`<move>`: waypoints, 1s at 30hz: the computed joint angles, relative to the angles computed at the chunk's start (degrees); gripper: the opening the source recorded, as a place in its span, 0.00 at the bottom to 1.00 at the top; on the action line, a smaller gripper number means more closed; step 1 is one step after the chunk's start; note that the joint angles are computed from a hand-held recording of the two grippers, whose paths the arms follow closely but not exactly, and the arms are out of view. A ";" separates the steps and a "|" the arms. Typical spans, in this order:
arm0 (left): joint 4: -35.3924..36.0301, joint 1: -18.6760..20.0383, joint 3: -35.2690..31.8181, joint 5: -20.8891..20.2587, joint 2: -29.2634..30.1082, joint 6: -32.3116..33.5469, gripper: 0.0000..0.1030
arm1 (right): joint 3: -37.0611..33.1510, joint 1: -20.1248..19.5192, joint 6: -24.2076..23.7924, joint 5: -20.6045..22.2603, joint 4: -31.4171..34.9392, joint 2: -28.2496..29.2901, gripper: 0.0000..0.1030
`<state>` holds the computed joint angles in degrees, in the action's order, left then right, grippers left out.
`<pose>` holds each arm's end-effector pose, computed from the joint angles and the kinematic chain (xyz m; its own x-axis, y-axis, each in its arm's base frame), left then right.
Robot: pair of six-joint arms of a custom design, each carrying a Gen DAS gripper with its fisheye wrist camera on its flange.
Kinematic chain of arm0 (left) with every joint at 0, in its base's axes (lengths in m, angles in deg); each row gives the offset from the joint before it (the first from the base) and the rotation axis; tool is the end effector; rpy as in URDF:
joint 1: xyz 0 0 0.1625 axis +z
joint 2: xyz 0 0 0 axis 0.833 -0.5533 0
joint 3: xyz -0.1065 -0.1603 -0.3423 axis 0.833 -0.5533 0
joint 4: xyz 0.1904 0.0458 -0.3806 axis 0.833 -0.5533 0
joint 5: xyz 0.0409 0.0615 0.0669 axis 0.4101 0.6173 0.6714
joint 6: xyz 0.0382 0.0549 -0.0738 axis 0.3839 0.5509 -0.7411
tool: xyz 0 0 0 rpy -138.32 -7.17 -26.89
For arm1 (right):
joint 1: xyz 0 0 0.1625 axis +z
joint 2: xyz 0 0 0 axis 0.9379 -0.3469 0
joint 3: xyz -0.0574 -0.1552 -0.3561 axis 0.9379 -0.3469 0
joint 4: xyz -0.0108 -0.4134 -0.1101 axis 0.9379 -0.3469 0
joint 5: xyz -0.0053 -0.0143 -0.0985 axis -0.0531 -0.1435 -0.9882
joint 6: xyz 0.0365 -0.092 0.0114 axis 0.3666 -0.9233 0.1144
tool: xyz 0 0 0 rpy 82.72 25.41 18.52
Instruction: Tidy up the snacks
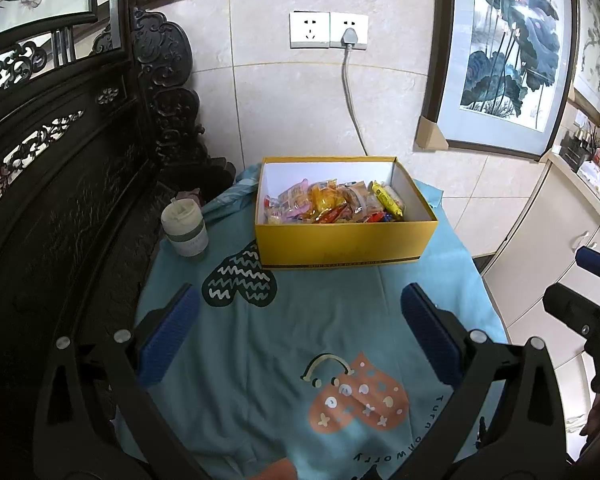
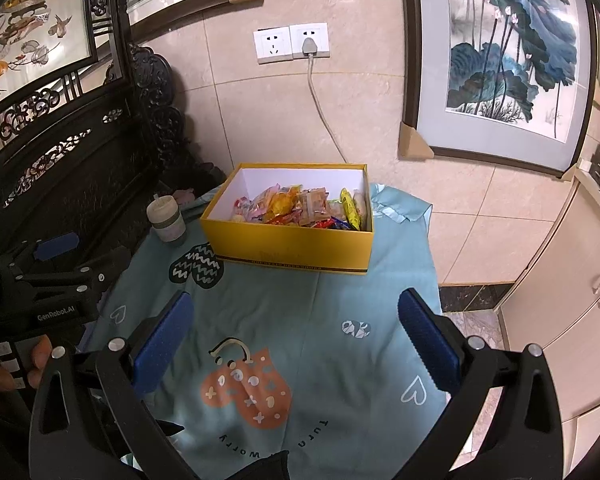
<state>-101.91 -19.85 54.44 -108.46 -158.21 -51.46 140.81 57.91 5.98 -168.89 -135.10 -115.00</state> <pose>-0.2168 -0.4437 0.4432 -0.6663 -0.2960 -0.6844 0.3866 0.6477 -0.6565 0.4840 -0.4927 0.1646 -0.6768 -0.4928 0.5468 -0.7197 0.5990 -0.3510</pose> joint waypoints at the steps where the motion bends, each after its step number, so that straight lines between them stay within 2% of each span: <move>1: 0.24 -0.02 -0.04 -0.04 0.02 -0.27 0.98 | -0.03 0.00 -0.04 0.00 0.01 0.01 0.99; 30: 0.60 0.31 0.24 -0.55 -0.17 -0.58 0.98 | 0.47 -0.04 -0.06 -0.05 -0.30 0.12 0.99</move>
<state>-101.31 -19.53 54.68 -109.01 -158.37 -52.04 141.27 57.86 5.92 -168.94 -135.40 -114.88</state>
